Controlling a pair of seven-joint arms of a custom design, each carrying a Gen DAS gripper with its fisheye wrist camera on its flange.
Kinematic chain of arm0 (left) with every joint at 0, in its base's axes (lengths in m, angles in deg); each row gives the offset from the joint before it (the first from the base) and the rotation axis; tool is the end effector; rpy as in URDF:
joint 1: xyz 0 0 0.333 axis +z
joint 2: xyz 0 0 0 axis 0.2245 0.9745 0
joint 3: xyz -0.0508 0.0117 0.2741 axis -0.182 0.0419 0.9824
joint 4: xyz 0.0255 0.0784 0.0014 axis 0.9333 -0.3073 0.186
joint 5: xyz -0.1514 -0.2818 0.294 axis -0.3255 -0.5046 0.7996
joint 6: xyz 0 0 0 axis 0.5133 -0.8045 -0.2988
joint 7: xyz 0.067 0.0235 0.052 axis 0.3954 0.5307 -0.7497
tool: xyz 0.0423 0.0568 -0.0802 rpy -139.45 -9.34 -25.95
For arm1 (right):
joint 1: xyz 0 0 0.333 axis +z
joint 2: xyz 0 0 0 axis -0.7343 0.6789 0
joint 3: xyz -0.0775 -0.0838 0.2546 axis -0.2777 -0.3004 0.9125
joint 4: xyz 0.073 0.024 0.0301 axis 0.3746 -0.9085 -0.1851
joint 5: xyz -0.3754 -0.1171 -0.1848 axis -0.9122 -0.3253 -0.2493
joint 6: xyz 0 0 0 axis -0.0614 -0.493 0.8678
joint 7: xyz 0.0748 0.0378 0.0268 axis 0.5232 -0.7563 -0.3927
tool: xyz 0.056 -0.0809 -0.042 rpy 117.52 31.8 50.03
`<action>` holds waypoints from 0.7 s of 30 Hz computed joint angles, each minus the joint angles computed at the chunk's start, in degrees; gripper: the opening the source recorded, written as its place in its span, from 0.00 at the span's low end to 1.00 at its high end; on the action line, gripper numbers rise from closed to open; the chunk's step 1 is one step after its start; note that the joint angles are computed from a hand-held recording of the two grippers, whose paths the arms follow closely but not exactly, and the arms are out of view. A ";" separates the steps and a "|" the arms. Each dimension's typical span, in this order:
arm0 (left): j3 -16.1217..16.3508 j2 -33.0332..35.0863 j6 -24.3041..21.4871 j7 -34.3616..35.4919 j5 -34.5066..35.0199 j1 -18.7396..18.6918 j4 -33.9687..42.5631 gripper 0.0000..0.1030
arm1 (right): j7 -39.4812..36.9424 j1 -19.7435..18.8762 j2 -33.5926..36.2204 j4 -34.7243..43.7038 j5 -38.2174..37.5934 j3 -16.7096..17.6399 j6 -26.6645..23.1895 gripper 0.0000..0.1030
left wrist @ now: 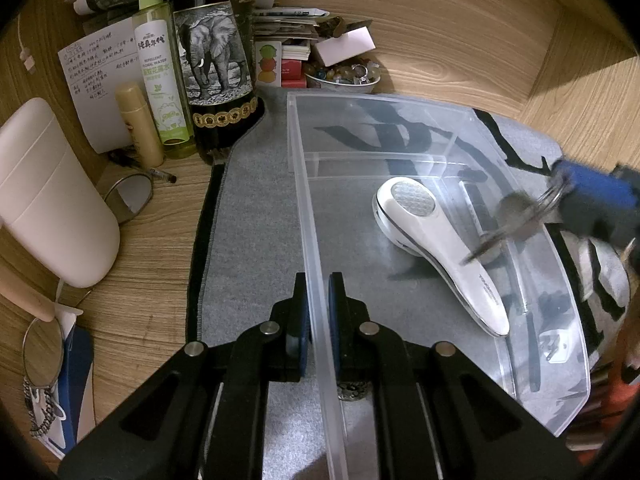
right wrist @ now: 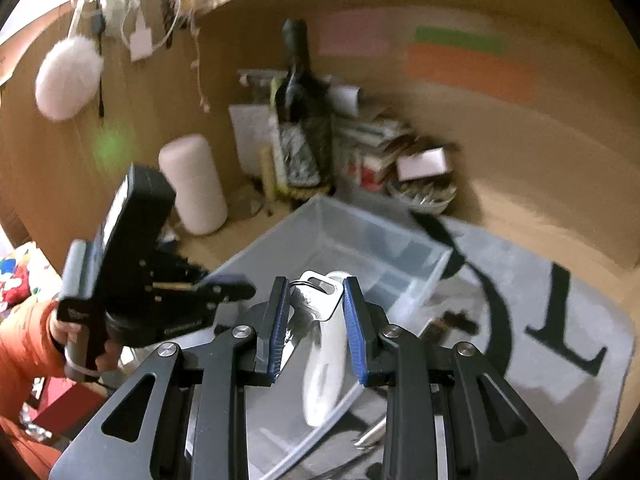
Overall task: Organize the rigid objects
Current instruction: 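Carry the keys into the box and open the right gripper beside the white device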
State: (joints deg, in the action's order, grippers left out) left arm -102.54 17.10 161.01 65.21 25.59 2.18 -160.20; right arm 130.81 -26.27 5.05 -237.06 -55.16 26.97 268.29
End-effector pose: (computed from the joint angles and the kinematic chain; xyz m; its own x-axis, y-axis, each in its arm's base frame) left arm 0.5518 -0.2722 0.3372 -0.5493 -0.8316 0.0822 -0.7028 0.4065 -0.5839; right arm 0.4607 0.1420 0.3768 0.2708 -0.9609 -0.0577 -0.6243 -0.1297 -0.7704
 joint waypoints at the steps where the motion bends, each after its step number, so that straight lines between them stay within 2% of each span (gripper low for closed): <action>1: -0.01 0.00 0.00 0.00 0.00 0.01 0.00 0.08 | -0.16 0.95 0.77 0.52 0.04 -0.83 -0.43 0.24; 3: -0.01 0.00 0.01 -0.04 0.03 0.00 -0.01 0.08 | -0.88 3.24 2.58 1.64 0.53 -2.85 -1.27 0.24; 7: -0.02 0.00 0.01 -0.05 0.04 0.02 -0.01 0.08 | -2.59 4.14 5.76 4.14 1.89 -3.36 -3.69 0.24; 8: -0.01 0.01 0.03 -0.04 0.09 0.01 -0.01 0.08 | -2.94 3.69 6.22 4.59 2.18 -2.86 -4.33 0.24; 11: -0.02 0.01 0.03 -0.04 0.09 0.02 -0.01 0.08 | -1.43 -0.72 7.56 5.75 0.47 1.52 -5.93 0.24; 14: -0.04 0.00 0.04 -0.04 0.04 0.02 -0.02 0.08 | 0.06 -3.05 8.26 6.63 -1.06 3.55 -7.77 0.24; 18: -0.01 -0.03 0.05 -0.08 0.16 0.00 -0.06 0.08 | 5.49 -7.58 9.02 7.37 -7.40 7.36 -9.48 0.24; 21: 0.00 -0.05 0.05 -0.09 0.17 0.00 -0.05 0.08 | 3.89 -5.33 8.98 7.46 -6.06 5.30 -9.65 0.24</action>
State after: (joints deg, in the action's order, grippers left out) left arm -102.54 17.05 161.06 65.12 25.75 2.19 -160.25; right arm 134.70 -31.60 14.02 -229.61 -61.22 32.28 258.65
